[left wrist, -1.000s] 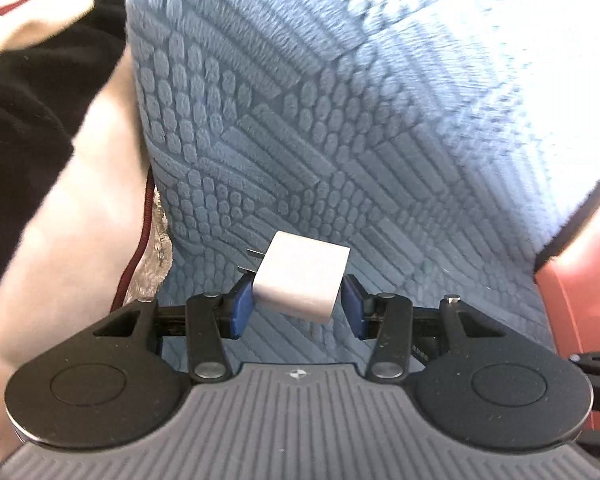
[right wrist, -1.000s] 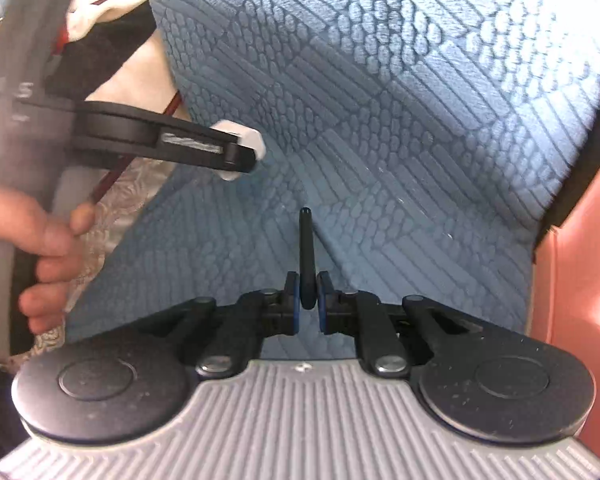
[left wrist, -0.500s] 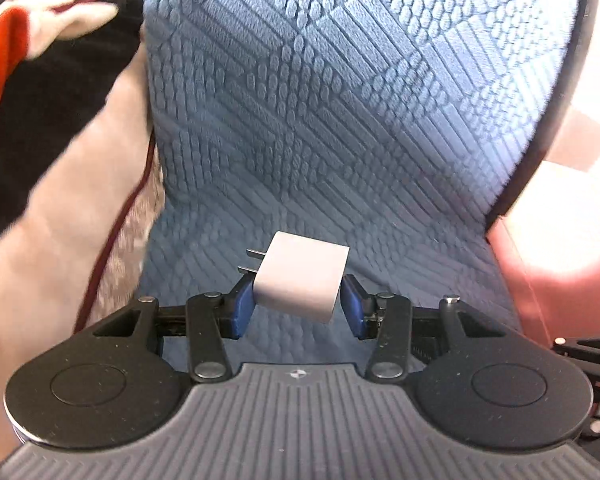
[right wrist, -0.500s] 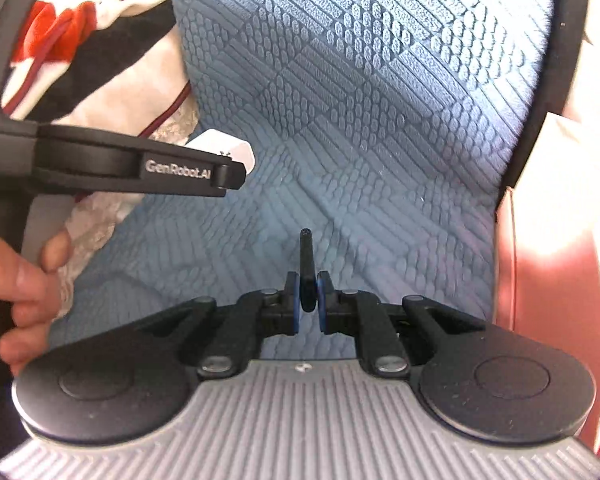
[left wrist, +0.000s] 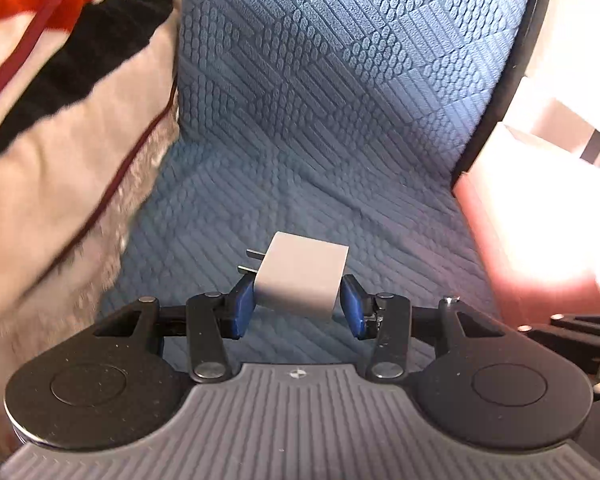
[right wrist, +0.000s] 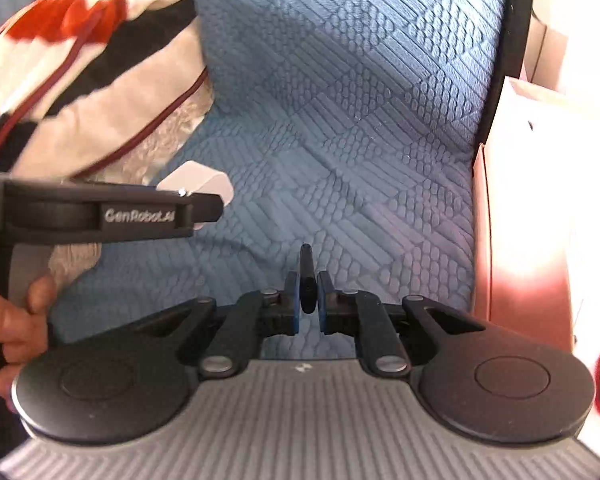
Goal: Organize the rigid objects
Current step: 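Lift the charger with the left tool while the right tool lifts the USB stick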
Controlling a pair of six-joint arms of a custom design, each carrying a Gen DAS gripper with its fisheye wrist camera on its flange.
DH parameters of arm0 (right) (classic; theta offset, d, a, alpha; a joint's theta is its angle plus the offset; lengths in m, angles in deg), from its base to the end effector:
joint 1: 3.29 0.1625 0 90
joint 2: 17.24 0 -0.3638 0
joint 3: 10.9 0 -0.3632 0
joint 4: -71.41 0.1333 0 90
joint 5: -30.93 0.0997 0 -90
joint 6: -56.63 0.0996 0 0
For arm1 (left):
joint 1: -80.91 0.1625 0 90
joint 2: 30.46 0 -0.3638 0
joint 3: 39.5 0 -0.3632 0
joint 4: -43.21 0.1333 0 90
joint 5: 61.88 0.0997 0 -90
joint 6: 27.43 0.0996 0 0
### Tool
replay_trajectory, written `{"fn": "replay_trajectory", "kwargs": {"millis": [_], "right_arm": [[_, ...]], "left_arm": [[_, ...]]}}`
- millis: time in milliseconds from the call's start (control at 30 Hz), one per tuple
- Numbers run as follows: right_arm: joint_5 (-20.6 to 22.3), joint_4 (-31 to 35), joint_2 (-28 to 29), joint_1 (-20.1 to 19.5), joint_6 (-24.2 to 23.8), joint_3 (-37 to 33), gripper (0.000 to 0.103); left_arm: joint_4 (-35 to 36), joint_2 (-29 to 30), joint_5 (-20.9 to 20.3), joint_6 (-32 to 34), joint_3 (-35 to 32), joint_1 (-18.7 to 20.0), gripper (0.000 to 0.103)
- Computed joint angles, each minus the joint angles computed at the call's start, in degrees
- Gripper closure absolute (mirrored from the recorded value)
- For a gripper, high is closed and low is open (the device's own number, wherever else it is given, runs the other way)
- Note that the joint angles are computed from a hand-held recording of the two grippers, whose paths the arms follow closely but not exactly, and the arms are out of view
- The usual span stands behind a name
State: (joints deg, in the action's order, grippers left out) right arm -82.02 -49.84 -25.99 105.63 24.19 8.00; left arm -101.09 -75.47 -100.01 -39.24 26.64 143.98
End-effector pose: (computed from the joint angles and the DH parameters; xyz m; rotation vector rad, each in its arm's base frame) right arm 0.3627 -0.7669 0.1042 1.0665 -2.4511 0.4302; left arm -0.1343 -0.7316 0.2919 -0.0274 2.2998 -1.0067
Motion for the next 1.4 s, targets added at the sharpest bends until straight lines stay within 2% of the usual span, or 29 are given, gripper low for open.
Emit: {"fn": "replay_trajectory", "kwargs": {"millis": [233, 467, 633, 800, 900, 967, 1067, 1100, 1333, 1400], "right_arm": [[-2.1, -6.1, -8.4, 0.3, 0.1, 16.4, 0.090], [-3.3, -8.8, -13.9, 0.3, 2.1, 25.8, 0.090], [-3.4, -8.1, -13.7, -0.1, 3.6, 25.4, 0.090], [-2.0, -4.5, -11.8, -1.0, 8.3, 21.5, 0.089], [-1.0, -2.5, -10.2, -1.4, 10.1, 18.6, 0.086], [-0.7, -1.2, -9.1, -1.5, 10.8, 16.6, 0.081], [-2.2, -2.2, -7.6, -1.2, 9.5, 15.3, 0.070], [-2.6, -2.4, -7.2, -1.2, 9.1, 14.8, 0.069], [-4.5, -3.7, -3.8, -0.9, 5.4, 11.3, 0.067], [-5.7, -4.8, -3.5, -0.8, 4.2, 11.6, 0.073]], "left_arm": [[3.0, -3.1, 1.7, -6.0, 6.9, -1.5, 0.051], [2.8, -4.6, 1.7, -7.8, 10.3, -2.4, 0.058], [3.9, -4.2, 0.7, -8.7, 9.2, -1.7, 0.061], [4.6, -4.8, -1.5, -11.5, 8.5, -0.8, 0.061], [5.5, -4.8, -3.6, -12.6, 7.6, -0.2, 0.055], [5.2, -4.7, -3.9, -12.7, 7.5, -0.1, 0.046], [5.0, -4.7, -3.6, -12.9, 7.3, 0.0, 0.045], [5.4, -4.7, -3.6, -13.4, 7.2, 0.0, 0.045], [6.7, -4.5, -4.8, -13.7, 6.5, 0.4, 0.045], [5.9, -4.7, -6.3, -12.1, 6.8, 0.5, 0.045]]}}
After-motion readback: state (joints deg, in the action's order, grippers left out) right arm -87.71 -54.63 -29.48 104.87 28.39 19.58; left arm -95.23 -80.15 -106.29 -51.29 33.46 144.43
